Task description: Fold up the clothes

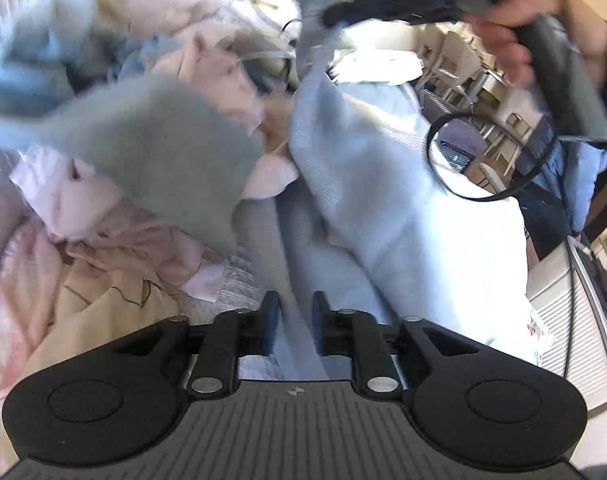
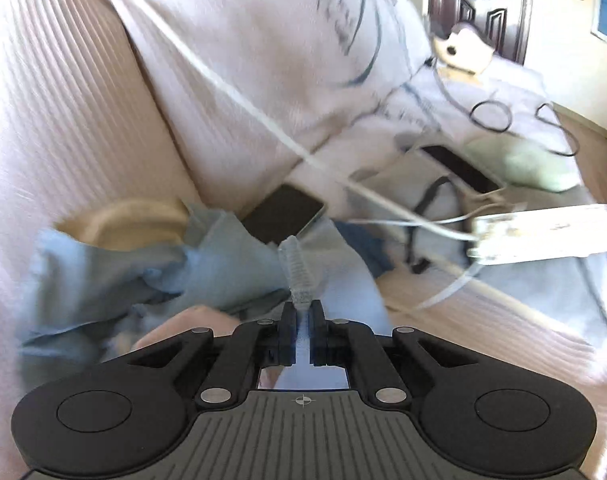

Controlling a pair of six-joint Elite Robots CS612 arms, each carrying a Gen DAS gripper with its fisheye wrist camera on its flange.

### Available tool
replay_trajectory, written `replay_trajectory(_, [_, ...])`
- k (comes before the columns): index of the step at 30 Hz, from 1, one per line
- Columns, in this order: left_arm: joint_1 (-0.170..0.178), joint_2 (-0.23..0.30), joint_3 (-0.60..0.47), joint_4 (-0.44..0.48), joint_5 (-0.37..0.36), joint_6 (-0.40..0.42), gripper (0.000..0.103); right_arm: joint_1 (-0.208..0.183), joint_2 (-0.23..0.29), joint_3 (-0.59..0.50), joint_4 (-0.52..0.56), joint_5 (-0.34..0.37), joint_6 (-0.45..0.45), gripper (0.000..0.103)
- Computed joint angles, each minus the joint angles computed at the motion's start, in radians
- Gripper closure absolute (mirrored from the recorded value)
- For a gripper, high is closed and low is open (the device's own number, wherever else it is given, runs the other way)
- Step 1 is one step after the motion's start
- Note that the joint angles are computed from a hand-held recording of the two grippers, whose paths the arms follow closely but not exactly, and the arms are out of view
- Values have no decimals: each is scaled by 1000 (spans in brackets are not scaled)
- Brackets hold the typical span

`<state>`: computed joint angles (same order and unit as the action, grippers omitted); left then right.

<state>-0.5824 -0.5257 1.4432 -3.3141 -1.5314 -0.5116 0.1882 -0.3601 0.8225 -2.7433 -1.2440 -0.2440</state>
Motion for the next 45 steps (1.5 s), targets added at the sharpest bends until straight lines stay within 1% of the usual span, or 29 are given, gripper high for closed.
replay_trajectory(1, [-9, -15, 22, -20, 11, 16, 73, -13, -39, 63, -33, 21, 7, 97])
replay_trajectory(2, [-18, -28, 41, -41, 15, 39, 70, -26, -77, 124, -64, 42, 18, 97])
replay_trajectory(5, [-59, -60, 87, -105, 31, 193, 68, -67, -184, 301, -162, 97, 66, 97])
replay_trajectory(6, [-68, -63, 91, -120, 33, 234, 66, -80, -217, 359, -205, 108, 85, 97])
replay_trajectory(7, [-78, -67, 95, -123, 31, 255, 66, -92, -250, 415, -246, 119, 104, 97])
replay_trajectory(8, [-84, -73, 102, -123, 22, 261, 66, -105, -281, 470, -287, 133, 124, 97])
replay_trajectory(10, [-97, -63, 93, -129, -15, 253, 66, -133, -341, 578, -365, 171, 170, 97])
replay_trajectory(12, [-106, -46, 80, -146, -53, 248, 66, -157, -391, 673, -434, 195, 206, 97])
replay_trajectory(14, [-114, -25, 65, -170, -90, 245, 64, -179, -427, 754, -478, 210, 235, 97])
replay_trajectory(16, [-124, -17, 66, -157, -75, 232, 63, -201, -455, 825, -502, 225, 265, 97])
replay_trajectory(19, [-128, -3, 63, -151, -71, 206, 63, -222, -471, 902, -516, 180, 289, 97])
replay_trajectory(21, [-129, 4, 58, -148, -52, 196, 60, -239, -464, 925, -510, 159, 332, 97])
replay_trajectory(23, [-133, 2, 55, -126, -13, 191, 58, -251, -451, 938, -506, 135, 386, 97])
replay_trajectory(25, [-139, -9, 59, -91, 14, 207, 56, -262, -435, 949, -497, 131, 441, 97])
replay_trajectory(27, [-144, -15, 66, -82, 14, 232, 55, -272, -418, 954, -473, 139, 483, 97])
replay_trajectory(31, [-145, -19, 74, -73, 11, 232, 52, -278, -400, 959, -385, 138, 463, 97])
replay_trajectory(33, [-145, -22, 75, -65, 11, 231, 52, -281, -391, 959, -337, 136, 449, 93])
replay_trajectory(34, [-144, -24, 74, -58, 11, 237, 50, -282, -390, 955, -305, 135, 428, 90])
replay_trajectory(35, [-144, -28, 77, -59, 14, 244, 48, -282, -389, 950, -271, 134, 409, 90])
replay_trajectory(37, [-146, -35, 86, -67, 20, 267, 41, -284, -394, 941, -194, 132, 384, 89])
replay_trajectory(39, [-145, -43, 99, -74, 28, 284, 40, -284, -406, 944, -150, 99, 348, 83])
replay_trajectory(41, [-144, -52, 112, -79, 37, 294, 40, -284, -418, 946, -107, 66, 313, 67])
replay_trajectory(43, [-143, -61, 127, -91, 68, 288, 40, -283, -429, 949, -74, 29, 277, 62])
replay_trajectory(45, [-152, -65, 138, -117, 153, 293, 40, -286, -446, 966, -101, -12, 220, 62])
